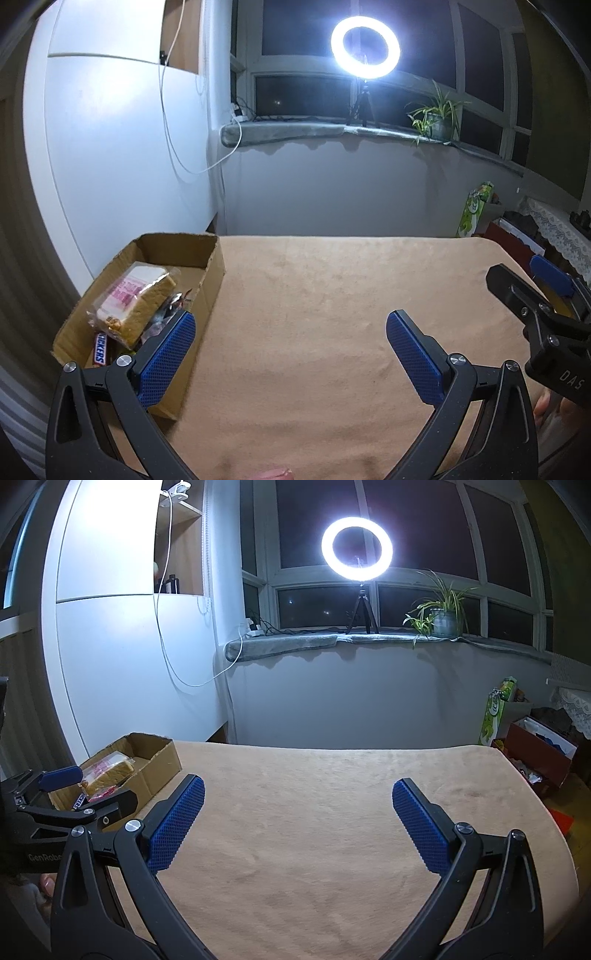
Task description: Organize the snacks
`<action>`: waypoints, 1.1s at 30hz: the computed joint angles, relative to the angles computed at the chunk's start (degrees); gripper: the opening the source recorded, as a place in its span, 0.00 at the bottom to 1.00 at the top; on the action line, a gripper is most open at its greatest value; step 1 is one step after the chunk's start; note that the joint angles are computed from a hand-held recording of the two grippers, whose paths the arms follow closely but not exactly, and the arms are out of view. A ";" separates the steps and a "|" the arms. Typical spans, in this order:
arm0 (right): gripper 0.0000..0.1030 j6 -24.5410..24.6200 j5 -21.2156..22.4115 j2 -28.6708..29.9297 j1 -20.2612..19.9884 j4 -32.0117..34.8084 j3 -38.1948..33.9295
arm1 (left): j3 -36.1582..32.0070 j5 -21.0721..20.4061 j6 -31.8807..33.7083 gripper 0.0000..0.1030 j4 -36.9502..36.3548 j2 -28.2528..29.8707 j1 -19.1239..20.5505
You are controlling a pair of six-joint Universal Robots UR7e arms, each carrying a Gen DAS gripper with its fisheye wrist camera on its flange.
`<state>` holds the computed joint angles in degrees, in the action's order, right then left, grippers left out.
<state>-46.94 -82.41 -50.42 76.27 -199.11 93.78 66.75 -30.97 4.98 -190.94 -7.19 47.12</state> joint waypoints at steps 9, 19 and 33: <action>1.00 0.29 -0.36 0.13 -0.37 1.03 -0.68 | -1.16 1.03 0.70 1.00 0.21 0.82 0.10; 1.00 0.29 -0.45 0.26 -0.37 1.48 -0.94 | -0.82 0.75 -0.77 1.00 0.94 0.36 0.36; 1.00 -0.10 -0.31 0.13 -0.51 1.57 -0.47 | -0.53 0.44 -0.23 1.00 0.17 0.27 0.45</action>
